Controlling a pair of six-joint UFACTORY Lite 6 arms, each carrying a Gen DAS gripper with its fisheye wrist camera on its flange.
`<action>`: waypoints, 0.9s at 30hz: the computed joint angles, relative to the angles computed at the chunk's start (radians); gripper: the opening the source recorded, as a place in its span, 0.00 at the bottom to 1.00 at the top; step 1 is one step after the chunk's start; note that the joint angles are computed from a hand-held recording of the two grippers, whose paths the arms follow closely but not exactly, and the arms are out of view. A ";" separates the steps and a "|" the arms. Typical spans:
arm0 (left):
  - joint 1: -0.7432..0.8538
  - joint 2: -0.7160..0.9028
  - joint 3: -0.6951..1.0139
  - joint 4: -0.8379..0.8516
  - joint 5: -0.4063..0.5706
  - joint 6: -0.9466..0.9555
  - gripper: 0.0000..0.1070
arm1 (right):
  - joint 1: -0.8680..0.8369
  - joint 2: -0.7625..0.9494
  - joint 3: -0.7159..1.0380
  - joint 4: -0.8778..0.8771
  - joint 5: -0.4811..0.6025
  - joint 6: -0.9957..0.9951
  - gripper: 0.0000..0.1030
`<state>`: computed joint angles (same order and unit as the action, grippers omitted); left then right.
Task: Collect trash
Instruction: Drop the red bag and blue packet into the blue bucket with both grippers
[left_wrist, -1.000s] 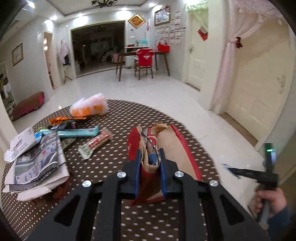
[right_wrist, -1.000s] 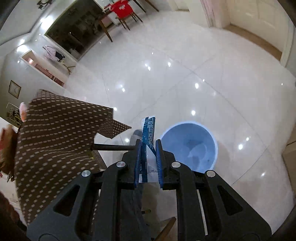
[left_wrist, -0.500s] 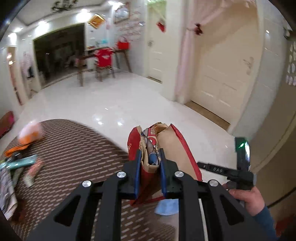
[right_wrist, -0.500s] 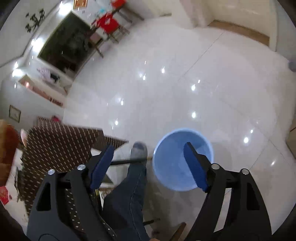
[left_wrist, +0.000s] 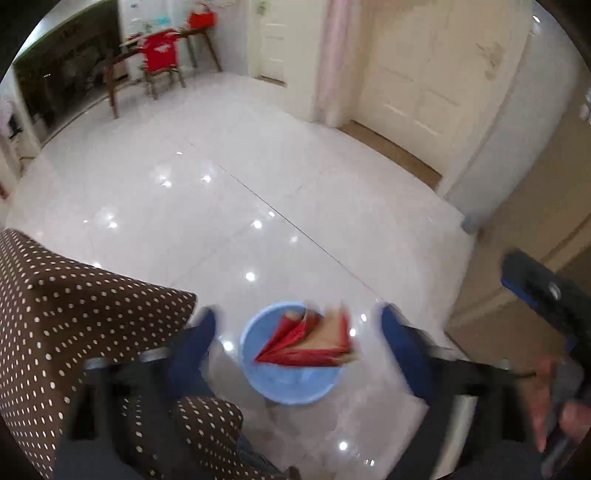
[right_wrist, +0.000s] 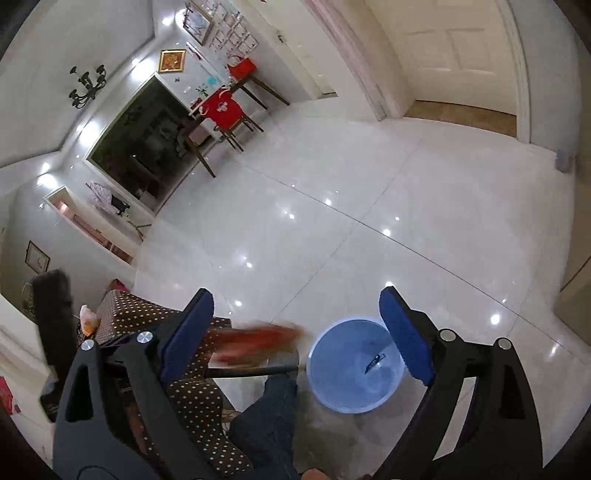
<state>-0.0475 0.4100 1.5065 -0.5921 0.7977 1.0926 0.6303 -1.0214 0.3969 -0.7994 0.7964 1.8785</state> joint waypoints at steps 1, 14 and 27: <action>0.012 0.011 0.019 -0.005 0.009 0.005 0.85 | 0.020 0.016 0.000 -0.023 0.001 0.031 0.89; 0.272 -0.185 -0.067 -0.226 0.107 0.225 0.88 | 0.313 0.399 0.220 -0.243 0.192 0.319 0.94; 0.569 -0.253 0.019 -0.367 0.346 0.365 0.89 | 0.451 0.791 0.662 -0.270 0.303 0.200 0.94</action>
<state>0.5220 0.1569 1.5254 -0.9590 1.1434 1.4574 1.0812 -0.2299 1.0587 -1.0697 1.0993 2.0789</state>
